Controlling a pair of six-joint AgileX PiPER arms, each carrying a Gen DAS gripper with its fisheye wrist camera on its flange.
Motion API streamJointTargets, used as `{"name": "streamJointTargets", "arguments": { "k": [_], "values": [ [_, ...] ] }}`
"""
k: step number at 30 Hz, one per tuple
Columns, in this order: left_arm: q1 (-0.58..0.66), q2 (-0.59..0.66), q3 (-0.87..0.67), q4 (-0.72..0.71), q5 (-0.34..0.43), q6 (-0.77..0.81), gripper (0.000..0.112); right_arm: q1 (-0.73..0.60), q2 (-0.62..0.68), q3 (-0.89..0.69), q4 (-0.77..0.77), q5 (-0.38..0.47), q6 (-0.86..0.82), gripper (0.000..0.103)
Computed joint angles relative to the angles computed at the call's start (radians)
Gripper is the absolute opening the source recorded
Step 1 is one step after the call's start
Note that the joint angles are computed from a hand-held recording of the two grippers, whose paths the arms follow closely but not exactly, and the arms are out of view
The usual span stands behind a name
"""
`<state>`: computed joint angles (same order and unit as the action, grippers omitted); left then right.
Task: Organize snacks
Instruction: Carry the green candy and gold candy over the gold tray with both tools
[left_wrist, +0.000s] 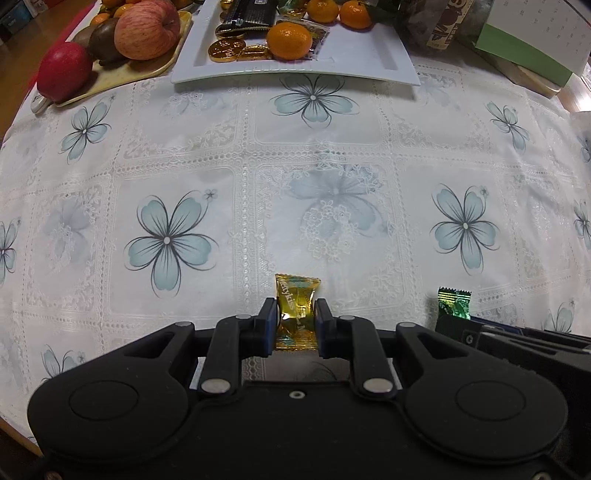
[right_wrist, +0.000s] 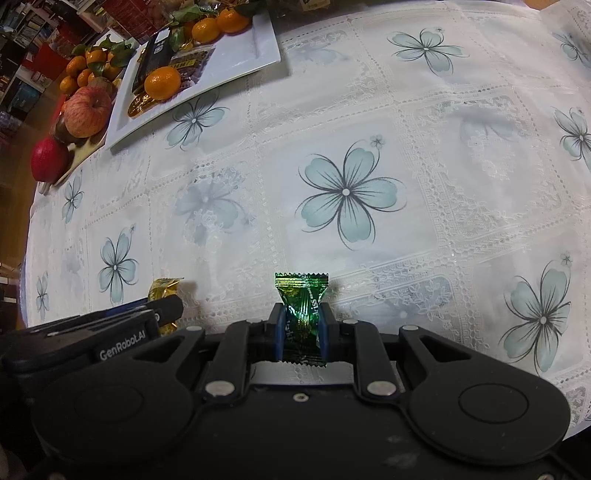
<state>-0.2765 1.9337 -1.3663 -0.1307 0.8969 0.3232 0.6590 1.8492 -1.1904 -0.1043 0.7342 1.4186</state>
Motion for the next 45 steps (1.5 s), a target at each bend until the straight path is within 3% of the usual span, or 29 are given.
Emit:
{"name": "streamJointTargets", "arguments": {
  "k": [9,29,45],
  "values": [
    [0.045,-0.001,-0.013,-0.018,0.069,0.039,0.027,0.001,0.046,-0.045,0.016,0.013,-0.036,0.020],
    [0.141,-0.005,-0.012,-0.041,0.142,0.128,0.027,0.013,0.100,-0.106,0.033,0.030,-0.093,0.020],
    [0.203,-0.061,0.059,-0.030,0.087,0.181,0.027,0.040,0.128,-0.133,-0.024,0.085,-0.066,0.020]
  ]
}}
